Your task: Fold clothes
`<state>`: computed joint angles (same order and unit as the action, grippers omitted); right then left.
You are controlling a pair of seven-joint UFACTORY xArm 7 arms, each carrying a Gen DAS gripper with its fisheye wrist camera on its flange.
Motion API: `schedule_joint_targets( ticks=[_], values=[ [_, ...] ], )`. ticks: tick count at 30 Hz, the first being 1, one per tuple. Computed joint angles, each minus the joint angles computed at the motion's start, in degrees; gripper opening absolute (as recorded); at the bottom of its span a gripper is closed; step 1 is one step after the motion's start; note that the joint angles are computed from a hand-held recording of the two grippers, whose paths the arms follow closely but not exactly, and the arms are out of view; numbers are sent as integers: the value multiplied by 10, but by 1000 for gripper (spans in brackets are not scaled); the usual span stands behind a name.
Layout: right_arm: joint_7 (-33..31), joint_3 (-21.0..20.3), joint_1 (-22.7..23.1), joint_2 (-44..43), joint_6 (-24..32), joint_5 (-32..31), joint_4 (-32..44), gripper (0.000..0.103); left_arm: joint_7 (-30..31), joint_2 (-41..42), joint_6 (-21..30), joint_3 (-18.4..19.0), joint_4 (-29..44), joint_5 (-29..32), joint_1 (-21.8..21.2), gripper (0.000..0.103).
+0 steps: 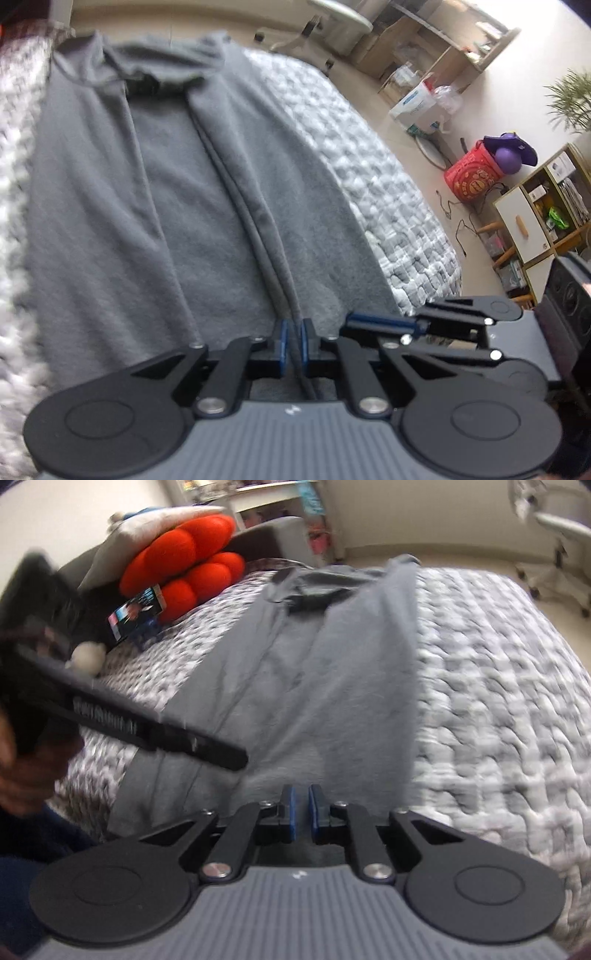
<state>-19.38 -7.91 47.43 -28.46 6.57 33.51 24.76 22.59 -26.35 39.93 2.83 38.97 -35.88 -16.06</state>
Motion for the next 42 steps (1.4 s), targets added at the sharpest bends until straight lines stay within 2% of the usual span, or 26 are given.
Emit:
schedule_joint_targets(
  ticks=[2,4,8,13,15,21,24,29,34,35,37,42],
  values=[
    [-15,-2,16,3,-6,-5,6,14,8,-16,-10,6,-5,1,5,7],
    [-43,-26,48,11,-4,4,19,14,15,-28,-15,16,-6,-1,9,7],
    [-87,-31,66,44,40,28,44,14,-3,-39,-25,11,-11,43,35,7],
    [-156,-52,74,19,85,101,47,15,-10,-63,-16,29,-23,84,62,8],
    [-199,-64,89,21,82,144,60,15,-15,-73,-16,35,-27,93,72,9],
    [-189,-11,39,105,46,180,117,15,-12,-90,-11,70,-46,63,72,13],
    [-219,-12,34,136,61,231,136,14,-16,-86,-13,62,-58,71,81,13],
    [-303,-8,26,118,53,321,145,15,-30,-96,-31,47,-89,90,92,13],
    [-280,20,-27,166,53,314,172,15,-28,-99,-61,52,-94,78,69,13],
    [-296,20,-31,174,57,332,177,13,-27,-95,-66,51,-91,79,65,13],
    [-350,20,-34,181,70,383,184,15,-24,-79,-80,46,-81,80,55,13],
    [-391,38,-71,189,105,399,201,13,-27,-17,-111,29,-43,83,35,14]
  ],
)
